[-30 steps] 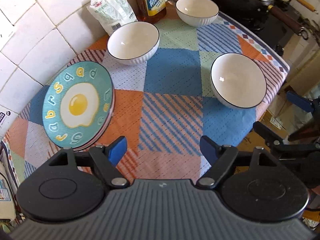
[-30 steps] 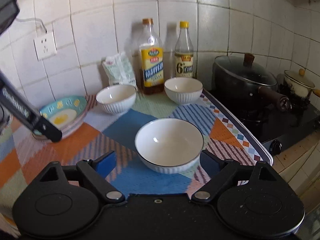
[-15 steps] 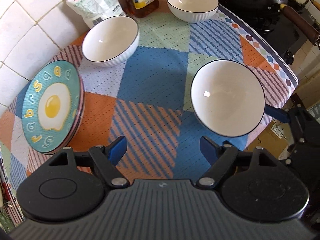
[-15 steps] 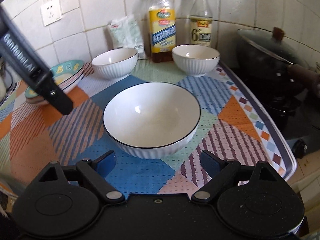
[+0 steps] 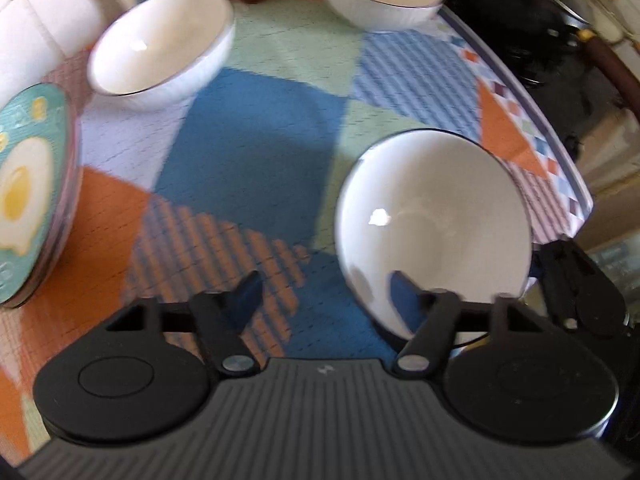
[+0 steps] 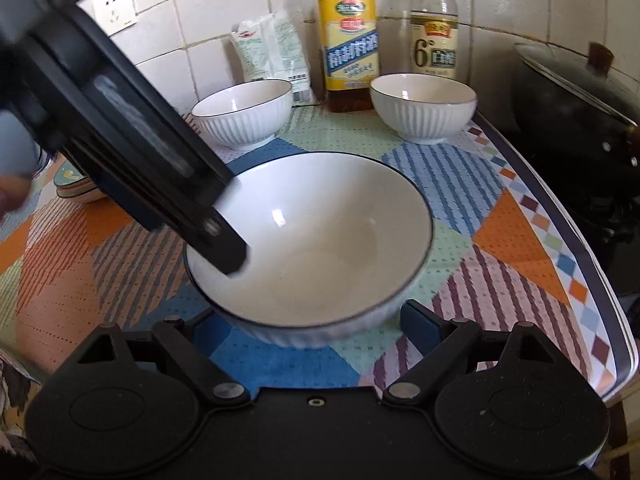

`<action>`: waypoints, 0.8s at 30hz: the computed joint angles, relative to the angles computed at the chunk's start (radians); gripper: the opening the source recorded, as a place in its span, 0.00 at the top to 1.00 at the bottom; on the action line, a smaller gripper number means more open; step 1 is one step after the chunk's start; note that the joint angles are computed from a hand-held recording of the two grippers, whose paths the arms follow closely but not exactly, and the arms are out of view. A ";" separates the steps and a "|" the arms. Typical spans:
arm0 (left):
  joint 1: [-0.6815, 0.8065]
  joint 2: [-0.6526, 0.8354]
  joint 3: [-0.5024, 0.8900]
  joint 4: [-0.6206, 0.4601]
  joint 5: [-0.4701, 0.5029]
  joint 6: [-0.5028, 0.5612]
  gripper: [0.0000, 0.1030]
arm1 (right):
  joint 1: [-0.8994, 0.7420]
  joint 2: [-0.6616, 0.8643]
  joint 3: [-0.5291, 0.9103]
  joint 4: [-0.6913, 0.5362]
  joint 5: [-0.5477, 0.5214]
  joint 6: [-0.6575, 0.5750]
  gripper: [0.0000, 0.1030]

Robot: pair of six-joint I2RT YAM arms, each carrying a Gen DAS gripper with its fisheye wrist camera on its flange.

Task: Organize plates and bowls
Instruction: 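Move the left gripper to a white ribbed bowl rim and grasp it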

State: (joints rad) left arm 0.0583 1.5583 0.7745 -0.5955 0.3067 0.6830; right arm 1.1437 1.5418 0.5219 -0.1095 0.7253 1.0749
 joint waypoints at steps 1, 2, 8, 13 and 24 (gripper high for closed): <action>0.002 0.003 -0.015 0.018 0.020 0.013 0.44 | -0.003 0.002 -0.005 0.021 -0.005 -0.005 0.09; 0.001 -0.004 -0.037 0.048 0.027 0.010 0.49 | -0.003 0.007 -0.011 0.048 -0.005 -0.017 0.09; 0.001 -0.042 -0.098 0.109 0.064 0.006 0.81 | -0.002 0.036 0.002 0.050 0.007 -0.058 0.06; 0.022 -0.036 -0.069 0.057 0.074 0.068 0.83 | -0.011 0.004 -0.024 0.068 0.003 -0.030 0.11; 0.212 -0.066 -0.032 -0.044 0.110 0.224 0.83 | 0.035 0.074 0.070 0.044 0.020 -0.067 0.12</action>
